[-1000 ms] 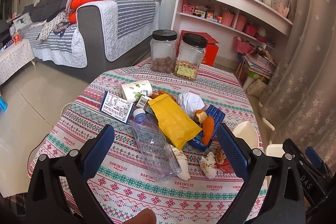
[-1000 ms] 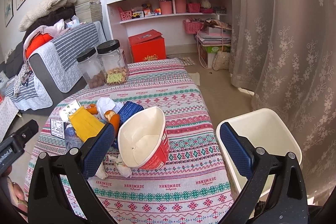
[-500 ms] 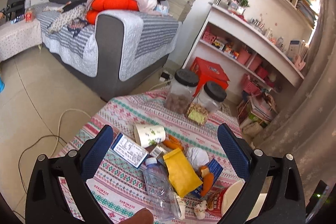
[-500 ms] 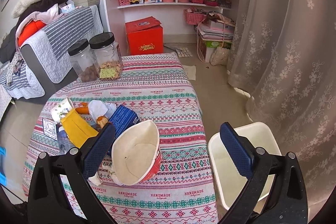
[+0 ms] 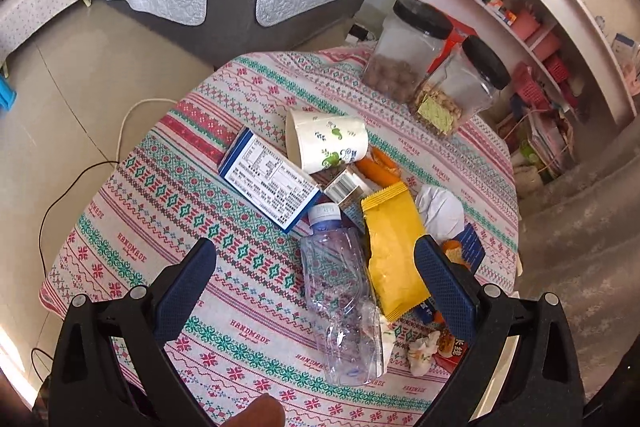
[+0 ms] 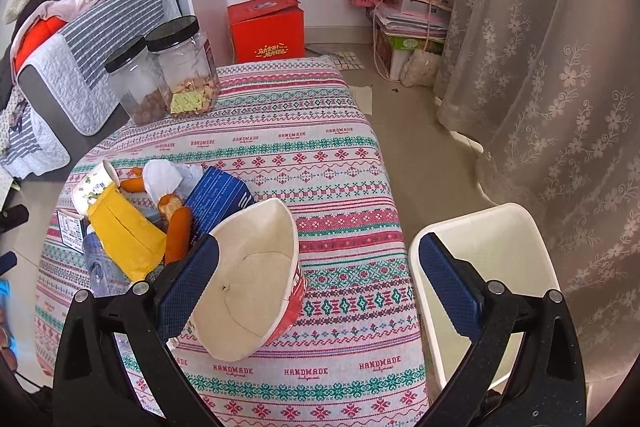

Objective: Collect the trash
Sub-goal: 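Move left gripper toward the blue-and-white box while right gripper approaches the noodle cup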

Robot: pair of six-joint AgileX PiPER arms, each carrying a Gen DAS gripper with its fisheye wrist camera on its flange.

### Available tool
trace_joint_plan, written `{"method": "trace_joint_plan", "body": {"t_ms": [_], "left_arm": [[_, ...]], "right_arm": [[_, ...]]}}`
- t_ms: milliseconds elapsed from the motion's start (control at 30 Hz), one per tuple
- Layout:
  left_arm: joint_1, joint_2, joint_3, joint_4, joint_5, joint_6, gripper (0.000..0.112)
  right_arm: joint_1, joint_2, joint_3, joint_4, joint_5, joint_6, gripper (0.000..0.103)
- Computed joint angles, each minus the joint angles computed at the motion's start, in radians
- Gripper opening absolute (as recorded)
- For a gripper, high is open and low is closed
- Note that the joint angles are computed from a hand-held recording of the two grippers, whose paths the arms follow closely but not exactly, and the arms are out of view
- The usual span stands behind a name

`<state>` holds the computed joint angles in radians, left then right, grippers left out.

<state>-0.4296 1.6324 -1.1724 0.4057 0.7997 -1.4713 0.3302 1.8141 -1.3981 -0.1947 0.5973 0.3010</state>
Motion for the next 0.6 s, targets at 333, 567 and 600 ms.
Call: {"method": "trace_joint_plan", "body": {"t_ms": [333,567,600], "left_arm": [[0.079,0.112,-0.005,-0.306,-0.041,0.253,0.096],[0.127,0.086,0.067,-0.346,-0.17,0.24,0.096],[0.14,0.056,0.094,-0.324,-0.207,0.209,0.096]], "right_arm": [[-0.027,0.001,0.006,0.057,-0.004,-0.049,0.096],[-0.036,0.003,0.011,0.085,-0.008,-0.068,0.096],[-0.038,0.003,0.01,0.091,-0.008,-0.069,0.096]]}}
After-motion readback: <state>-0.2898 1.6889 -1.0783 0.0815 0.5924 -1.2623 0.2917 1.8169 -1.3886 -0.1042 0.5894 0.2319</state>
